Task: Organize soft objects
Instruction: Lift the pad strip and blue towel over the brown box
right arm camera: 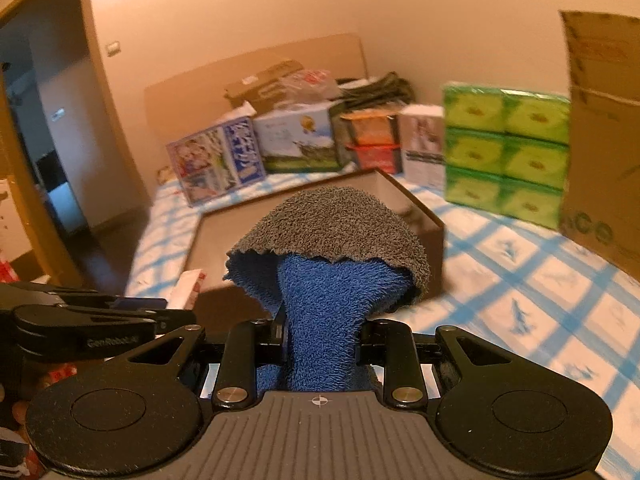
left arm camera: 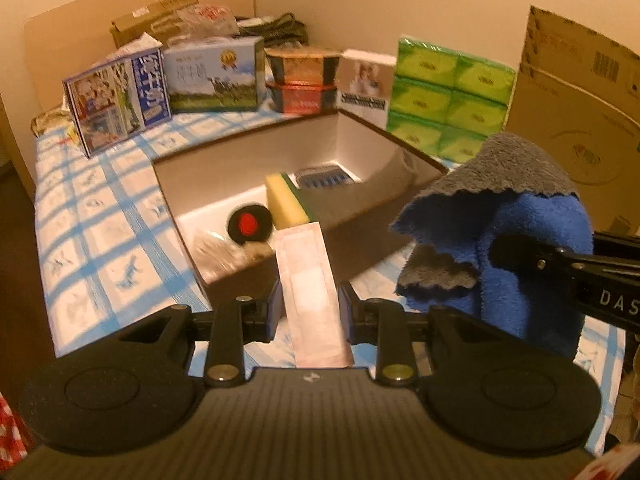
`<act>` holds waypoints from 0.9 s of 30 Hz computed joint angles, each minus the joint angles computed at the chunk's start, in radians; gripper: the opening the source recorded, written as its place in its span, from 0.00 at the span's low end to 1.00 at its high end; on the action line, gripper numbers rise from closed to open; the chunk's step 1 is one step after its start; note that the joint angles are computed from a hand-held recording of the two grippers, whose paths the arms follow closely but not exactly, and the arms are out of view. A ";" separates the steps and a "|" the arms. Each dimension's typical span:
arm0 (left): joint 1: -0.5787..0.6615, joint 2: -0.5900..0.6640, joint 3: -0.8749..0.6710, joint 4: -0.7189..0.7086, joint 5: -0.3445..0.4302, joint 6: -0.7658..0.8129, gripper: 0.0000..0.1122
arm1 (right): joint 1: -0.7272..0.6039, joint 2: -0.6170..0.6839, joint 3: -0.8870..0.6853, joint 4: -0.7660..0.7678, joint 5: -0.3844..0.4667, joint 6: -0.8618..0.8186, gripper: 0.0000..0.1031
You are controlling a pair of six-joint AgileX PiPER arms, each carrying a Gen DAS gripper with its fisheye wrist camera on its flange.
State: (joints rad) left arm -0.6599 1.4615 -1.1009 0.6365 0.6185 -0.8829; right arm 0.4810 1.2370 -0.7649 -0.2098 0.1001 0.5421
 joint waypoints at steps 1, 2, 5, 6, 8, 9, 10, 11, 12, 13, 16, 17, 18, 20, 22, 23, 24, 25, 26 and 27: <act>0.010 0.001 -0.011 -0.005 0.000 0.013 0.24 | 0.000 0.012 -0.020 0.057 0.001 -0.061 0.26; 0.025 0.003 -0.023 -0.011 -0.003 0.031 0.24 | 0.002 0.030 -0.045 0.119 0.002 -0.128 0.26; 0.058 0.022 -0.066 -0.013 -0.003 0.065 0.24 | 0.003 0.082 -0.117 0.267 0.005 -0.278 0.26; 0.068 0.028 -0.078 -0.013 -0.003 0.073 0.24 | 0.002 0.100 -0.144 0.311 0.009 -0.326 0.26; 0.094 0.044 -0.108 -0.030 -0.009 0.104 0.24 | 0.000 0.138 -0.197 0.369 0.013 -0.395 0.26; 0.109 0.054 -0.124 -0.045 -0.012 0.124 0.24 | -0.005 0.154 -0.219 0.435 0.016 -0.466 0.26; 0.123 0.065 -0.139 -0.057 -0.016 0.143 0.24 | -0.008 0.174 -0.245 0.490 0.021 -0.528 0.26; 0.137 0.075 -0.153 -0.067 -0.019 0.161 0.24 | -0.010 0.192 -0.269 0.519 0.024 -0.561 0.26; 0.148 0.085 -0.165 -0.073 -0.022 0.174 0.24 | -0.010 0.213 -0.296 0.534 0.028 -0.580 0.26; 0.159 0.096 -0.178 -0.081 -0.025 0.189 0.24 | -0.010 0.231 -0.319 0.548 0.033 -0.598 0.26; 0.196 0.134 -0.222 -0.120 -0.034 0.243 0.24 | -0.011 0.290 -0.388 0.558 0.043 -0.619 0.26; 0.207 0.148 -0.235 -0.123 -0.038 0.254 0.24 | -0.012 0.309 -0.410 0.567 0.046 -0.632 0.26; 0.215 0.160 -0.246 -0.126 -0.040 0.262 0.24 | -0.014 0.332 -0.435 0.567 0.051 -0.634 0.26; 0.237 0.184 -0.271 -0.146 -0.049 0.291 0.24 | -0.020 0.371 -0.475 0.574 0.058 -0.649 0.26; 0.254 0.207 -0.293 -0.162 -0.054 0.312 0.24 | -0.026 0.406 -0.513 0.553 0.067 -0.635 0.26; 0.263 0.224 -0.309 -0.170 -0.056 0.324 0.24 | -0.029 0.424 -0.533 0.528 0.071 -0.614 0.26; 0.269 0.237 -0.322 -0.174 -0.056 0.332 0.24 | -0.031 0.444 -0.556 0.474 0.074 -0.566 0.26; 0.273 0.249 -0.333 -0.176 -0.055 0.337 0.24 | -0.030 0.460 -0.575 0.398 0.076 -0.495 0.26; 0.279 0.264 -0.346 -0.179 -0.056 0.345 0.24 | -0.032 0.479 -0.598 0.333 0.082 -0.436 0.26; 0.285 0.276 -0.358 -0.185 -0.056 0.355 0.24 | -0.036 0.499 -0.625 0.300 0.092 -0.407 0.26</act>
State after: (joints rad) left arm -0.3754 1.7370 -1.4589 0.4515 0.5622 -0.5284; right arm 0.4452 1.7358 -1.3895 0.0904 0.1925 0.1354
